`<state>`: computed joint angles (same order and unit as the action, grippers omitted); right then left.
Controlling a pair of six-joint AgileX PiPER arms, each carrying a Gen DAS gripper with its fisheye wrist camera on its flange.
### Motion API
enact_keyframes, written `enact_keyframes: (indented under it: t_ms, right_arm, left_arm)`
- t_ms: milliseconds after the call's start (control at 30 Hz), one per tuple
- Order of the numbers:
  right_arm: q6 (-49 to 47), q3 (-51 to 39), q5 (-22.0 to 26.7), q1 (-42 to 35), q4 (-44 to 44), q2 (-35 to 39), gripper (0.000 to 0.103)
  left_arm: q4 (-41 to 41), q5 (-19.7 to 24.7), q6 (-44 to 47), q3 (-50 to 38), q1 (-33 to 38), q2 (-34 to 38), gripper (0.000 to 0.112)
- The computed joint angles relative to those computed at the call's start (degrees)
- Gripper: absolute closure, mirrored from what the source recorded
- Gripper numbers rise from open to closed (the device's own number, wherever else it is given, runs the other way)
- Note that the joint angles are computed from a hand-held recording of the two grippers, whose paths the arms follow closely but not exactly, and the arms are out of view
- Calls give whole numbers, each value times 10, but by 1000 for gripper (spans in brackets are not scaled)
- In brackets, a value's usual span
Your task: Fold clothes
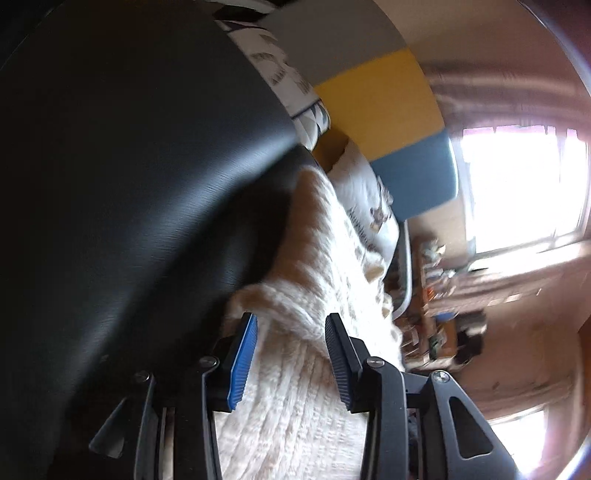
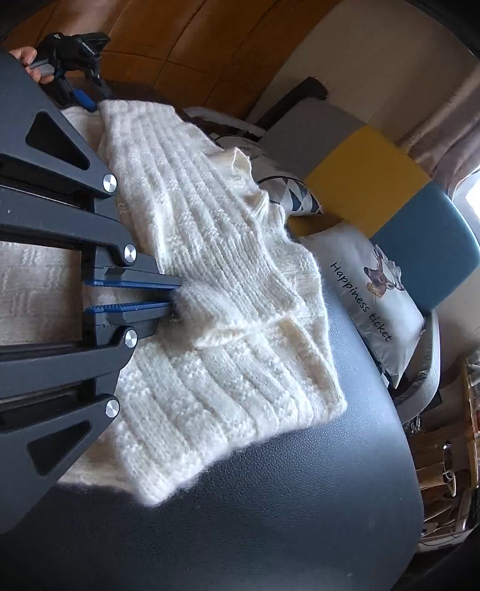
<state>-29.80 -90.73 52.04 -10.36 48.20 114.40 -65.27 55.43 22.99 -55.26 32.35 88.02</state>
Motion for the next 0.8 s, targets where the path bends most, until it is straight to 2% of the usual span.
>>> enact_keyframes:
  t_ms: [100, 267, 400, 533, 633, 733, 800]
  right_arm:
    - [9, -8, 7, -1, -6, 3, 96]
    - [25, -20, 20, -1, -10, 6, 87]
    - [25, -21, 29, -5, -8, 5, 86]
    - [10, -15, 11, 6, -26, -1, 86]
    - [-8, 2, -17, 22, -51, -19, 87]
    - [-26, 14, -34, 31, -55, -27, 89]
    - [-47, 25, -34, 25, -29, -29, 91]
  left_arm:
    - [-20, 27, 6, 14, 33, -10, 74]
    - [-63, 60, 0, 16, 17, 1, 73]
    - [-70, 8, -21, 9, -38, 22, 73]
    - [-148, -26, -3, 30, -41, 52, 73]
    - [-211, -49, 51, 55, -34, 46, 75]
    - [-188, -79, 58, 59, -36, 34, 85]
    - [-159, -105, 53, 58, -41, 26, 98]
